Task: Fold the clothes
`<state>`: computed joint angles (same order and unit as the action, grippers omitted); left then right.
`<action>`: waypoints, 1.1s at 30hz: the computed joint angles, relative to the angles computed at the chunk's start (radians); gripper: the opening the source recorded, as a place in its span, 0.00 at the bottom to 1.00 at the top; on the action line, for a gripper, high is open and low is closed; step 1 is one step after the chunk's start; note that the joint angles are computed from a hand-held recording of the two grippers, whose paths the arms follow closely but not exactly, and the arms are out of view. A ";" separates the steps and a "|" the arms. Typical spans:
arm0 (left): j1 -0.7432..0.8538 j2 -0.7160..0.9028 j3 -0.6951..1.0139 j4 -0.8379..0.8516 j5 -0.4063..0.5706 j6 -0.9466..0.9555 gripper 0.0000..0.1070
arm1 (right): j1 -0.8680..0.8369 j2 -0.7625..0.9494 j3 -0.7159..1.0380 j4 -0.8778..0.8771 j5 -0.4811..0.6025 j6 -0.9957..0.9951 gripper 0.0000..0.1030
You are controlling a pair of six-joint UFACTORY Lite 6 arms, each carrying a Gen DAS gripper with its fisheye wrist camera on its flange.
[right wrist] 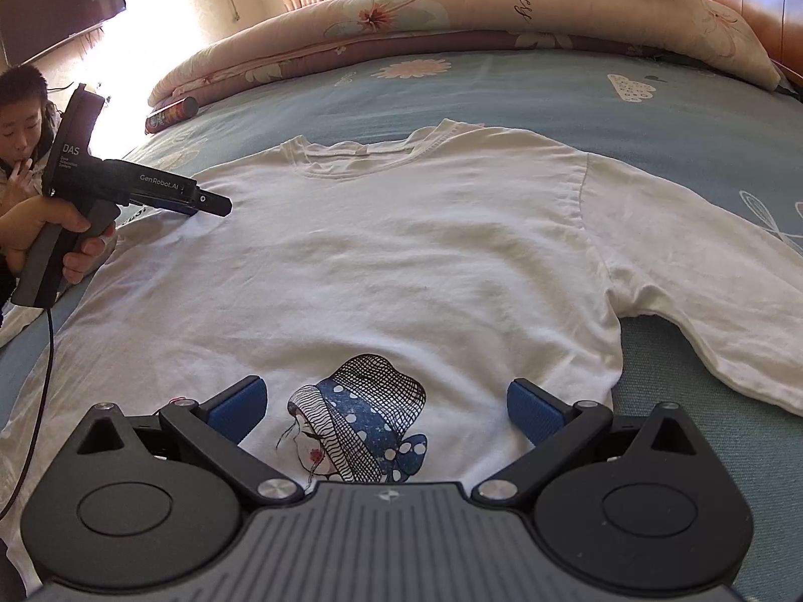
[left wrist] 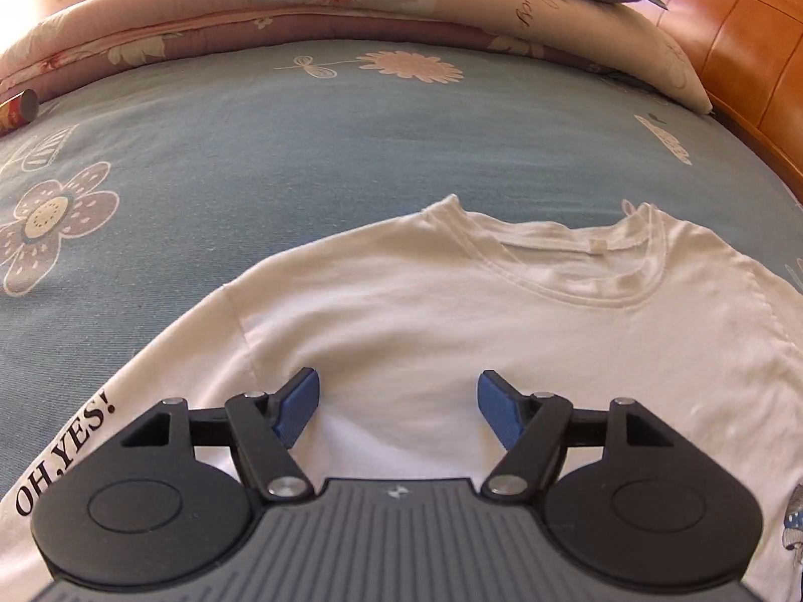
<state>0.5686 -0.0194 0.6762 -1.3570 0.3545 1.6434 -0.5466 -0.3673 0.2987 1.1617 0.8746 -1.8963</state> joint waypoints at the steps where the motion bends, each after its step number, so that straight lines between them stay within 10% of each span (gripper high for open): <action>1: 0.014 0.040 0.034 -0.041 0.002 0.022 0.67 | 0.002 0.000 0.000 0.000 -0.002 0.000 1.00; 26: 0.296 0.221 0.289 0.306 0.099 -0.041 0.56 | 0.021 -0.009 -0.002 -0.002 -0.019 -0.013 1.00; 33: 0.233 0.124 0.236 0.509 0.068 -0.178 0.03 | 0.035 -0.032 -0.013 -0.005 -0.035 -0.014 1.00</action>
